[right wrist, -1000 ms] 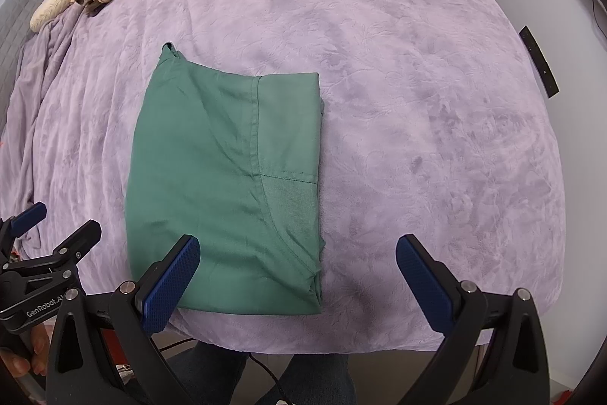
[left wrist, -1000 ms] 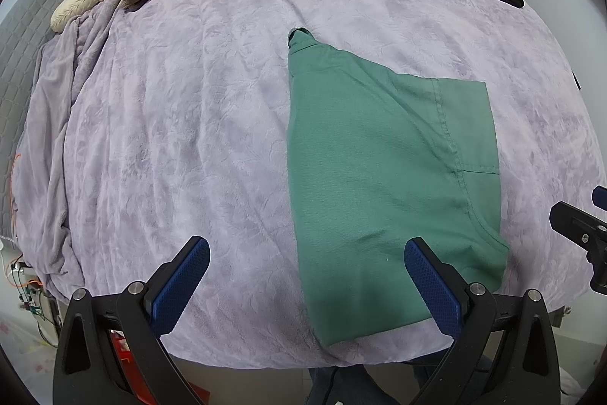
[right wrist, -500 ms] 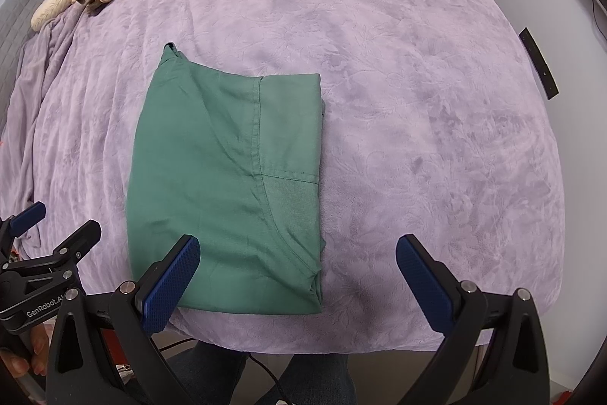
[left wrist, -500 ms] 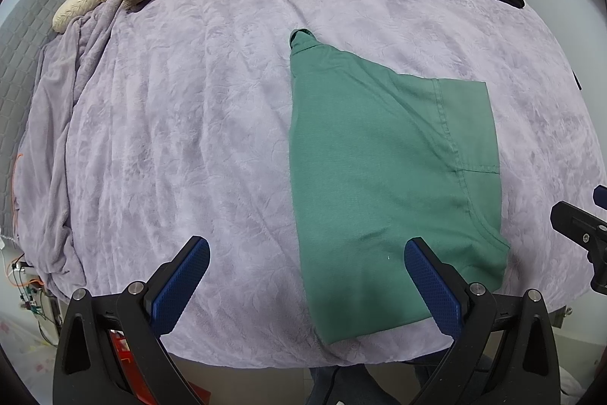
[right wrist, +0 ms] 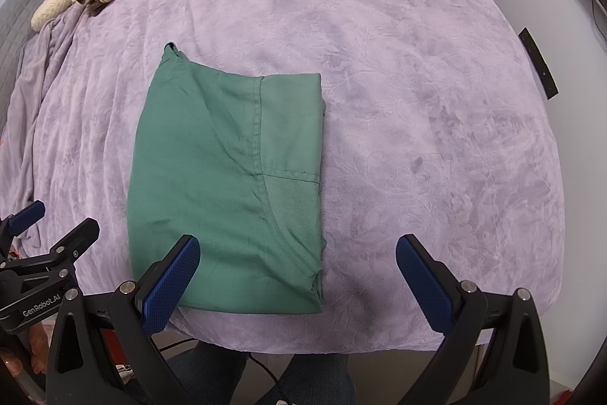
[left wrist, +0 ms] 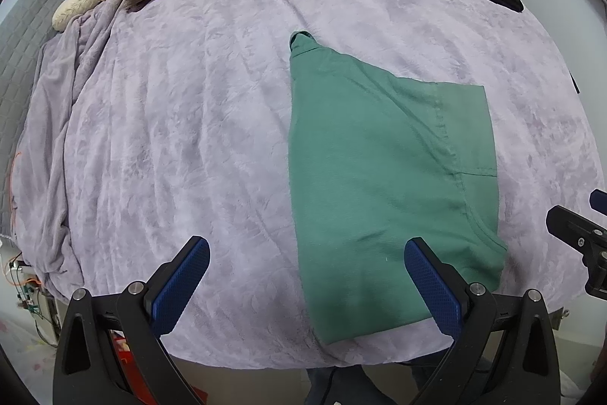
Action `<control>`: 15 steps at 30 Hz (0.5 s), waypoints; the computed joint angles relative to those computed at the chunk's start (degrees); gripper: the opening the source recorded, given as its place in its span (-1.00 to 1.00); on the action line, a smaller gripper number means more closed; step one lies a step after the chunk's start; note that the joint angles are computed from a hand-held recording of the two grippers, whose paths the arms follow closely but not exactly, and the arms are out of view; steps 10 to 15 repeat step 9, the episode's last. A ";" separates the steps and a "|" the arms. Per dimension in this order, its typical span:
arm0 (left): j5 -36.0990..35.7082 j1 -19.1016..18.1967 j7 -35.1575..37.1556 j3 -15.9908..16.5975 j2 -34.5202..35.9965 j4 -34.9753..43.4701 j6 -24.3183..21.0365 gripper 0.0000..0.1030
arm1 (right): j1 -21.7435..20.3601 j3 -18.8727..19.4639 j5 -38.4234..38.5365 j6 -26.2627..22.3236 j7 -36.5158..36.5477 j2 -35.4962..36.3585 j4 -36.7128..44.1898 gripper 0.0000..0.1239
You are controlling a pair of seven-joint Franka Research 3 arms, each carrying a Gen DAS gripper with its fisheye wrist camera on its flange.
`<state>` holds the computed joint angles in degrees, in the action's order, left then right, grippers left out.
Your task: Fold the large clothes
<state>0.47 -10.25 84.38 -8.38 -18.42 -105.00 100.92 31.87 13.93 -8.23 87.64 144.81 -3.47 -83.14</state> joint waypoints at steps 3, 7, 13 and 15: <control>-0.09 0.03 0.01 0.07 -0.10 -0.10 0.24 1.00 | 0.02 0.01 -0.03 0.00 0.03 -0.01 -0.02 0.66; 0.10 0.03 0.04 0.00 -0.27 -0.25 0.74 1.00 | 0.05 0.03 -0.04 0.00 0.09 0.00 0.00 0.66; 0.13 0.01 -0.25 -0.10 -0.22 -0.13 0.48 1.00 | 0.06 0.04 -0.07 -0.01 0.13 0.01 0.00 0.66; 0.13 0.01 -0.25 -0.10 -0.22 -0.13 0.48 1.00 | 0.06 0.04 -0.07 -0.01 0.13 0.01 0.00 0.66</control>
